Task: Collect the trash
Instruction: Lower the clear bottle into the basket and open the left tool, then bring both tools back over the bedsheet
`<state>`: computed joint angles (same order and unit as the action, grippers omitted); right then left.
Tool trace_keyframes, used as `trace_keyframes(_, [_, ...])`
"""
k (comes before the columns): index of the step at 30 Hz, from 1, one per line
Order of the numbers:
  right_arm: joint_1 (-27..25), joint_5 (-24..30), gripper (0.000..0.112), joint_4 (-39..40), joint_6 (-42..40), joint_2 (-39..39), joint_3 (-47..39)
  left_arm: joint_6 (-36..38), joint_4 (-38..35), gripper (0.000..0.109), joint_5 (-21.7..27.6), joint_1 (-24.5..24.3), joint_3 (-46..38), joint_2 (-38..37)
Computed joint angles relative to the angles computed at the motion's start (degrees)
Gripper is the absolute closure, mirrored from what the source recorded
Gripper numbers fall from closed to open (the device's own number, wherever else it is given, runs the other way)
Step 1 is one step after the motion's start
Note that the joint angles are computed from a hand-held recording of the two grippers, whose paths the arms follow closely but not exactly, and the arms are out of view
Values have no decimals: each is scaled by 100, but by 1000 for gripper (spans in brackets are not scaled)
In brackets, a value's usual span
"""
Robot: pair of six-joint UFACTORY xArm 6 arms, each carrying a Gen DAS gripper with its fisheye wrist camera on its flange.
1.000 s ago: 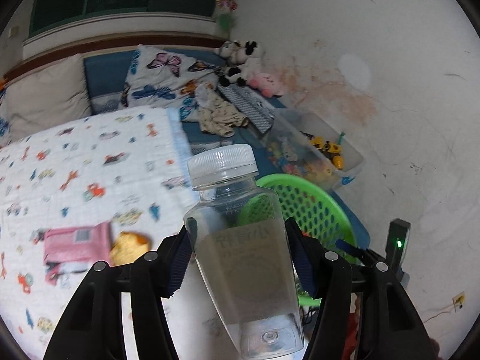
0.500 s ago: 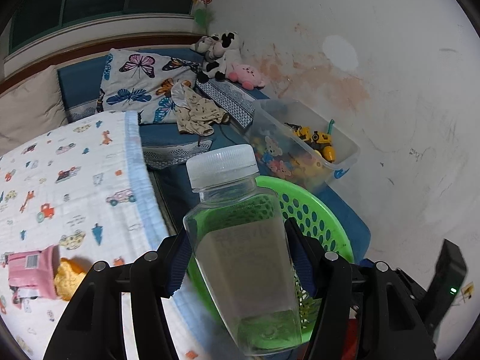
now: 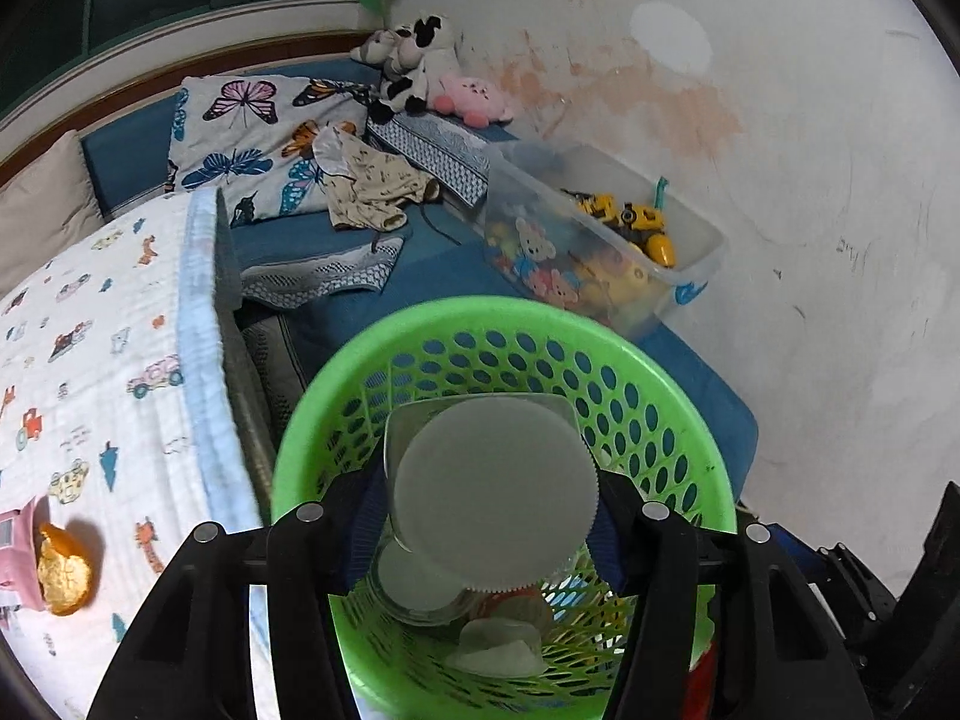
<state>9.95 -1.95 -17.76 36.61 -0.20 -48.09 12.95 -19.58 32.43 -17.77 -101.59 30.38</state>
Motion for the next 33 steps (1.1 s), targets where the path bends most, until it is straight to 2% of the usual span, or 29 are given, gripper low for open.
trace_keyframes(7, [35, -86, 36, 467, -327, -54, 154, 15, 71, 54, 188, -78, -144, 168])
trace_keyframes(12, [63, -105, 36, 501, -342, -75, 178, 133, -32, 54, 160, -88, 46, 37])
trace_keyframes(14, [120, -107, 36, 716, -532, -87, 182, 174, -82, 54, 141, -69, 149, -49])
trace_keyframes(19, [179, -100, 36, 477, -327, -96, 123, 283, -180, 53, -7, 27, 607, -419])
trace_keyframes(22, [274, -88, 36, 594, -439, -93, 81, 396, -239, 53, -195, 137, 1031, -744])
trace_keyframes(25, [429, -63, 36, 992, -825, -49, -8, 502, -345, 53, -274, 280, 1360, -1015])
trace_keyframes(30, [842, 14, 36, 2498, -2231, 126, -295, 621, -476, 53, -456, 597, 1939, -1476])
trace_keyframes(33, [1072, 115, 36, 2843, -2640, 275, -546, 594, -467, 53, -549, 864, 2287, -1738])
